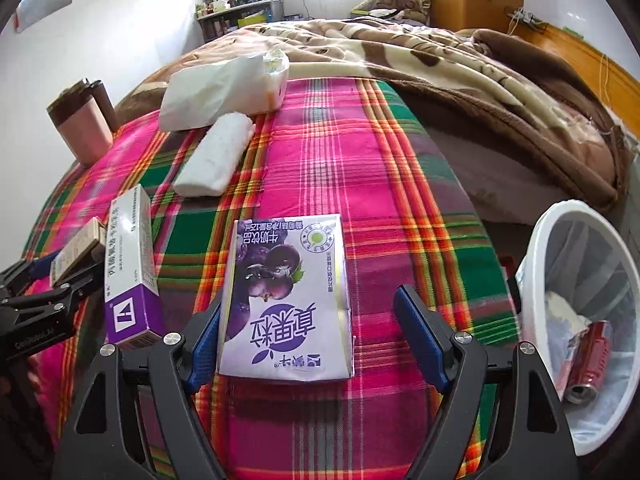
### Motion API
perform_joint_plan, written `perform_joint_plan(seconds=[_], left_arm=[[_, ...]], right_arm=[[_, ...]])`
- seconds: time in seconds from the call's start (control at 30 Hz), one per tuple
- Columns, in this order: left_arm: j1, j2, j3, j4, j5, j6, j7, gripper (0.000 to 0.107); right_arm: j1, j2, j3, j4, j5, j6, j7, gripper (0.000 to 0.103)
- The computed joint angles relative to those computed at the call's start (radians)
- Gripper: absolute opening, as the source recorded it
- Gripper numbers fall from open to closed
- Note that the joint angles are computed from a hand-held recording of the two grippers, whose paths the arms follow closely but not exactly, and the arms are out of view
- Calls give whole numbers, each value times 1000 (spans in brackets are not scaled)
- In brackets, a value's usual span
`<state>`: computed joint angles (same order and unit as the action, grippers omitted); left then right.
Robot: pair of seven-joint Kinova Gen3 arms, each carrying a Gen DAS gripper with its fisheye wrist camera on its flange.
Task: Collect trash
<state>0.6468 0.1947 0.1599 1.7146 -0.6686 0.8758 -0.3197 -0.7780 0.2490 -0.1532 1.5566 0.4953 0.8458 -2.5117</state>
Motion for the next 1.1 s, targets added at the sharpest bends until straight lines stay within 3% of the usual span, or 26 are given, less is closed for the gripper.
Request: perform_joint_plan(seconds=[0.13, 0.23, 0.43, 0.53, 0.6, 1.1], left_arm=[[1, 9, -3, -7, -4, 1, 1, 82], [3, 10, -5, -10, -6, 0, 5, 76], [11, 9, -2, -17, -4, 9, 9, 48], [16, 9, -1, -20, -4, 17, 16, 38], [28, 11, 0, -24, -17, 31, 35, 36], [100, 0, 32, -48, -105, 125, 158, 35]], right_arm=[[-15, -5, 6, 9, 36, 12, -33, 81], [-9, -15, 2, 23, 44, -9, -41, 81], [11, -37, -7, 58, 33, -49, -49, 80], [16, -47, -8, 72, 38, -61, -62, 70], [19, -51, -10, 79, 39, -66, -70, 58], [55, -121, -34, 156, 73, -124, -127, 58]])
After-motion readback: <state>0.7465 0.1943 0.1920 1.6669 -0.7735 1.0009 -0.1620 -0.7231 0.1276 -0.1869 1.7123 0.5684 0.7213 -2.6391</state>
